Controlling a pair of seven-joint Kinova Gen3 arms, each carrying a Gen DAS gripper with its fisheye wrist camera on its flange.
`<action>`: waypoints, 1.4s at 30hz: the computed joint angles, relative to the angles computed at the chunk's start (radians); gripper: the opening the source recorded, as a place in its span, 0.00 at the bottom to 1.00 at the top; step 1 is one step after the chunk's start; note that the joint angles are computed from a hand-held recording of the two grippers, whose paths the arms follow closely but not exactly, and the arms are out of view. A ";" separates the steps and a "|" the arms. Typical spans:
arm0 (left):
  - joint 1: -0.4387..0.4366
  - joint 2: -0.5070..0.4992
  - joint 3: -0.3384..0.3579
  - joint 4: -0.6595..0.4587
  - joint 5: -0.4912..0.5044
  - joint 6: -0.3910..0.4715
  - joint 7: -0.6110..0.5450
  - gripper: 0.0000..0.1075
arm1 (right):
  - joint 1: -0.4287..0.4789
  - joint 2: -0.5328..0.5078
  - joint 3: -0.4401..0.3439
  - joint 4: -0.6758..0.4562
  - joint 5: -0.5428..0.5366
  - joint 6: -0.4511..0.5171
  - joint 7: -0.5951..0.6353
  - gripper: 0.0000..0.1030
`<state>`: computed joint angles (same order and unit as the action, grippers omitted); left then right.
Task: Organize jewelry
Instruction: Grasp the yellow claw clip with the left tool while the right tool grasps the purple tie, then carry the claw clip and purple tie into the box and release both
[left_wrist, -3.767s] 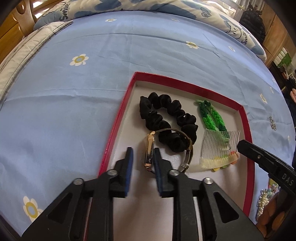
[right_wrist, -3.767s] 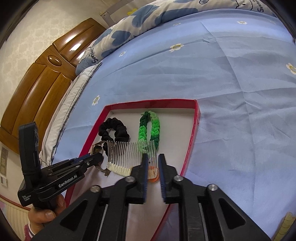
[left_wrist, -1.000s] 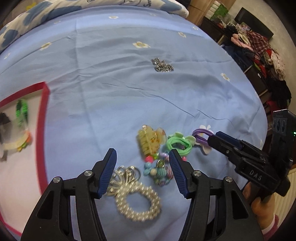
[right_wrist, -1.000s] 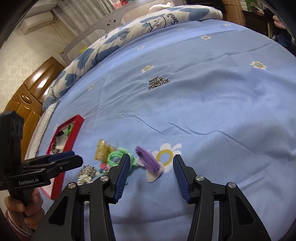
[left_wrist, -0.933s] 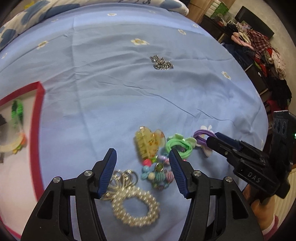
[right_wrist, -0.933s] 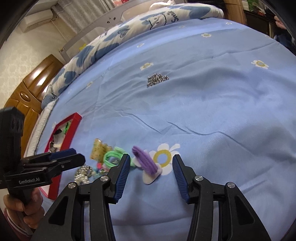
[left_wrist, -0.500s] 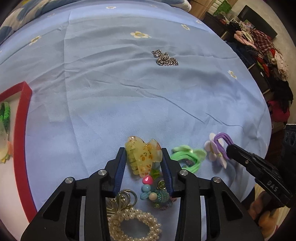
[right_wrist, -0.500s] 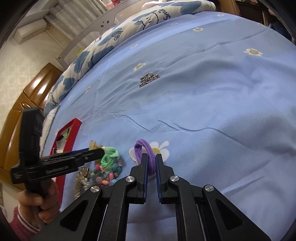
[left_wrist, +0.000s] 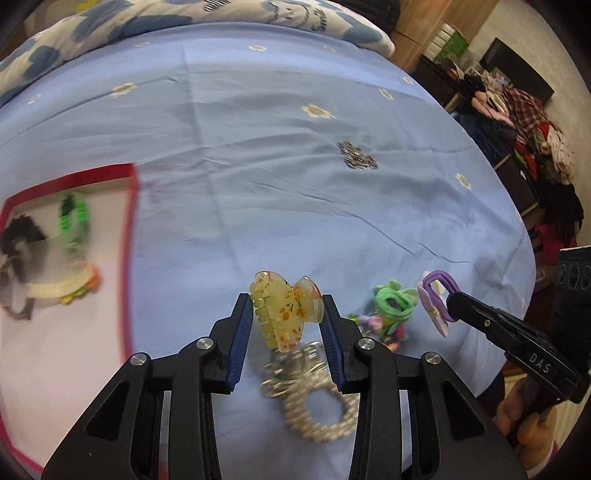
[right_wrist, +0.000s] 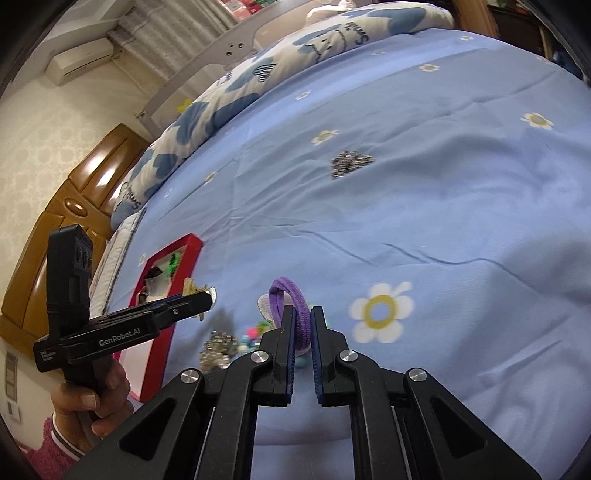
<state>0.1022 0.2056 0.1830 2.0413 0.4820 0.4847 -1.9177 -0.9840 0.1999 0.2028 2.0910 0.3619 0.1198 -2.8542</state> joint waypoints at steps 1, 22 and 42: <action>-0.010 -0.011 -0.002 0.010 0.006 -0.002 -0.010 0.32 | 0.009 0.005 -0.017 -0.011 -0.005 0.004 0.008 0.07; -0.165 -0.170 -0.161 0.178 0.164 0.025 -0.248 0.32 | 0.154 0.146 -0.290 -0.265 -0.205 0.072 0.332 0.07; -0.328 -0.135 -0.239 0.187 0.143 -0.006 -0.365 0.32 | 0.143 0.400 -0.372 -0.658 -0.360 0.229 0.611 0.07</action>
